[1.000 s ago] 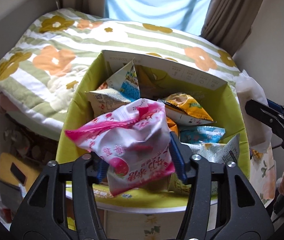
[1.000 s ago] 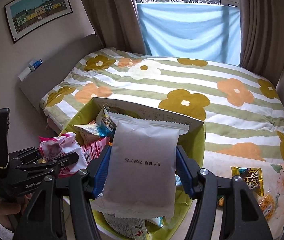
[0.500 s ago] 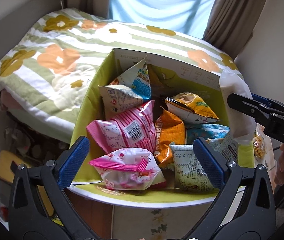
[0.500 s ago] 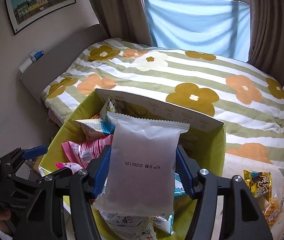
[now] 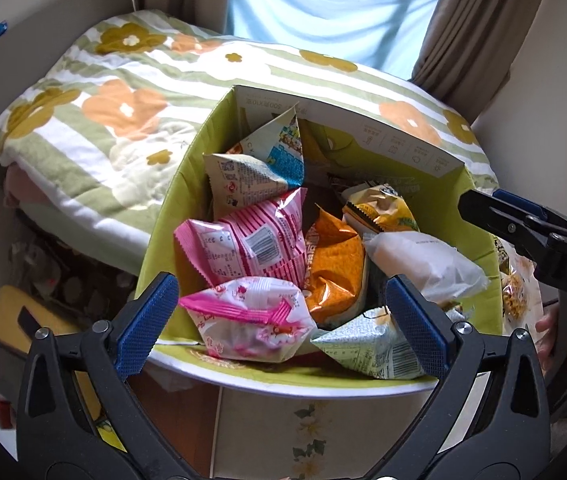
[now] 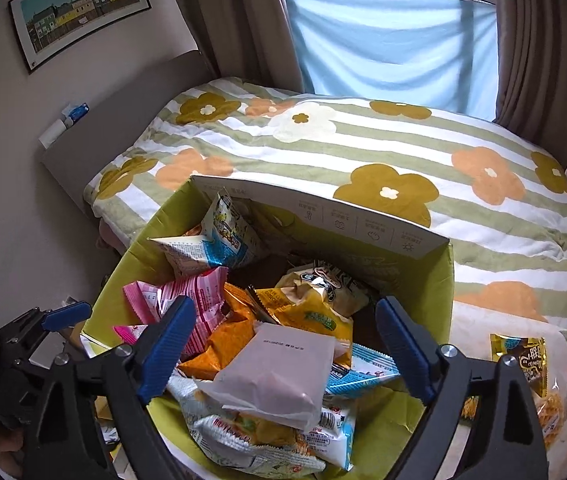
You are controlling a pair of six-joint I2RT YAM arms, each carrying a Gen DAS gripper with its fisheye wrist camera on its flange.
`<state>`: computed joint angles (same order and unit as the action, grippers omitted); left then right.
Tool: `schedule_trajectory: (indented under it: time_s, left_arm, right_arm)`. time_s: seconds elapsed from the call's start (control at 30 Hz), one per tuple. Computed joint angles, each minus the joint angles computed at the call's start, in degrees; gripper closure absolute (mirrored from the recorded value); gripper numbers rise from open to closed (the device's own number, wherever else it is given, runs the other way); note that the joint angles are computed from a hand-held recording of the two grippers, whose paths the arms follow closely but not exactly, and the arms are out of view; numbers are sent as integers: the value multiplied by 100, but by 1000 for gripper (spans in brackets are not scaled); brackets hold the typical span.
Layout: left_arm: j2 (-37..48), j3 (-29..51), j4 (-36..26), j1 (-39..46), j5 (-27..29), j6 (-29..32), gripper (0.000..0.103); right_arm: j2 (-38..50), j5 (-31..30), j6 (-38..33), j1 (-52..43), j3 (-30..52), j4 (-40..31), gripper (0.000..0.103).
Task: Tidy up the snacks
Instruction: 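Open both tools to release the snacks into the box, then move both tools back toward the remaining snacks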
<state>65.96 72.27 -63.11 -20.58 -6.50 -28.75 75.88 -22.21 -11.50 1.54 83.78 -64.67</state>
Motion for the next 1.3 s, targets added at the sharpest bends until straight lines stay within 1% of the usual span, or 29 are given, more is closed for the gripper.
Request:
schedule_trajectory:
  time_s: [0.1, 0.2, 0.43, 0.6, 0.8, 0.9, 0.93, 0.97, 1.0, 1.07, 1.2, 1.3]
  left_arm:
    - [-25, 26, -64, -128, -79, -85, 1]
    - [19, 139, -233, -317, -307, -234, 0]
    - [74, 321, -404, -557, -466, -368, 1]
    - [214, 467, -323, -843, -467, -403, 0]
    - [702, 933, -251, -1528, -679, -639, 0]
    - [1114, 1349, -247, -1905, -797, -728, 0]
    - [1287, 1522, -254, -2037, -856, -747, 0]
    - [1475, 1713, -271, -2166, -916, -762, 0]
    - [1676, 1920, -294, -2290, -975, -774, 1]
    - [2046, 2321, -341, -2508, -1060, -798, 0]
    - [2988, 3487, -570, -2897, -1157, -742, 0]
    - [3968, 4795, -1002, -3128, -1217, -525, 0]
  right_arm:
    - [-100, -52, -51, -142, -64, -132, 13]
    - [-208, -101, -121, -252, -62, -250, 13]
    - [-489, -144, -276, -686, 50, -607, 13]
    - [-643, -199, -563, -1277, 83, -856, 13]
    - [-642, -503, -1213, -2481, 149, -1204, 13]
    - [-441, -747, -1812, -3275, 311, -1463, 13]
    - [-342, -676, -2033, -3661, 386, -1488, 11]
    - [-311, -813, -2188, -3760, 400, -1546, 7]
    - [-222, -866, -2388, -4026, 458, -1580, 1]
    - [47, -1032, -2793, -4555, 660, -1722, 1]
    - [615, -1111, -3347, -5323, 1065, -1834, 1]
    - [1117, -1161, -3646, -5784, 1434, -1902, 1]
